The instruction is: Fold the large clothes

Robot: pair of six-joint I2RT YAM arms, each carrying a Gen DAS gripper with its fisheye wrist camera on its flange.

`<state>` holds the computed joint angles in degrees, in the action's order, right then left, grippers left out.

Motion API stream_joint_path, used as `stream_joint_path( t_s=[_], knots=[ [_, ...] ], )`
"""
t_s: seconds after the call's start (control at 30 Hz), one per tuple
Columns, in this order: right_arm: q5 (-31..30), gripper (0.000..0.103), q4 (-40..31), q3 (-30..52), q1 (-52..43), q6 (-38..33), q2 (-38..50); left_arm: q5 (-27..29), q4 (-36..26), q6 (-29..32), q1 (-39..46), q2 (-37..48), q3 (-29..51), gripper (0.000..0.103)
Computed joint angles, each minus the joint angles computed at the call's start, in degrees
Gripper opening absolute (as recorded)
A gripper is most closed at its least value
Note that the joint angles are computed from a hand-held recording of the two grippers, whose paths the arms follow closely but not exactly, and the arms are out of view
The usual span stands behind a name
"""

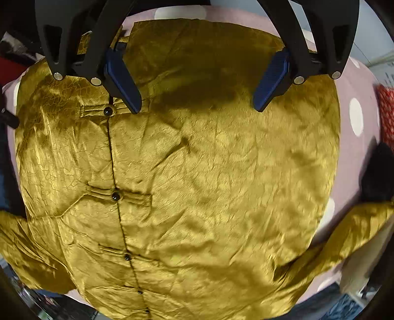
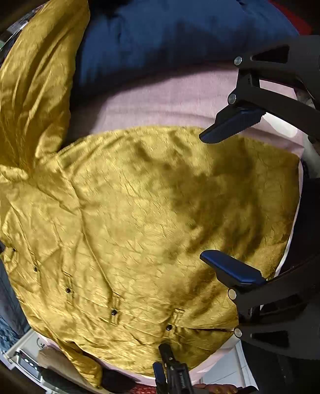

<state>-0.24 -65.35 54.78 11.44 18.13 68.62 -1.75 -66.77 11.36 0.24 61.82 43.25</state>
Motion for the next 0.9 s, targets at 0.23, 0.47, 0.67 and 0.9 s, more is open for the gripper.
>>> stream_joint_path(
  t_s=[0.23,0.47,0.67,0.9],
  knots=[
    [-4.37,0.087,5.72,-2.79,-21.21,-4.79,-7.69,0.12,4.13,-9.84,-8.05,7.87,3.03,0.090],
    [-13.52,0.087,4.94,6.66,-54.38,-20.33,-2.60,-1.17,3.80,-15.19,-13.76,8.42,3.45,0.090],
    [-20.39,0.087,7.32,15.22,-70.00,-19.86,8.50,-3.99,1.47,-16.23,-16.53,5.88,3.79,0.090],
    [-21.79,0.087,12.99,21.95,-77.76,-15.65,16.77,-4.84,-1.79,-18.34,-17.62,3.72,4.47,0.090]
  ],
)
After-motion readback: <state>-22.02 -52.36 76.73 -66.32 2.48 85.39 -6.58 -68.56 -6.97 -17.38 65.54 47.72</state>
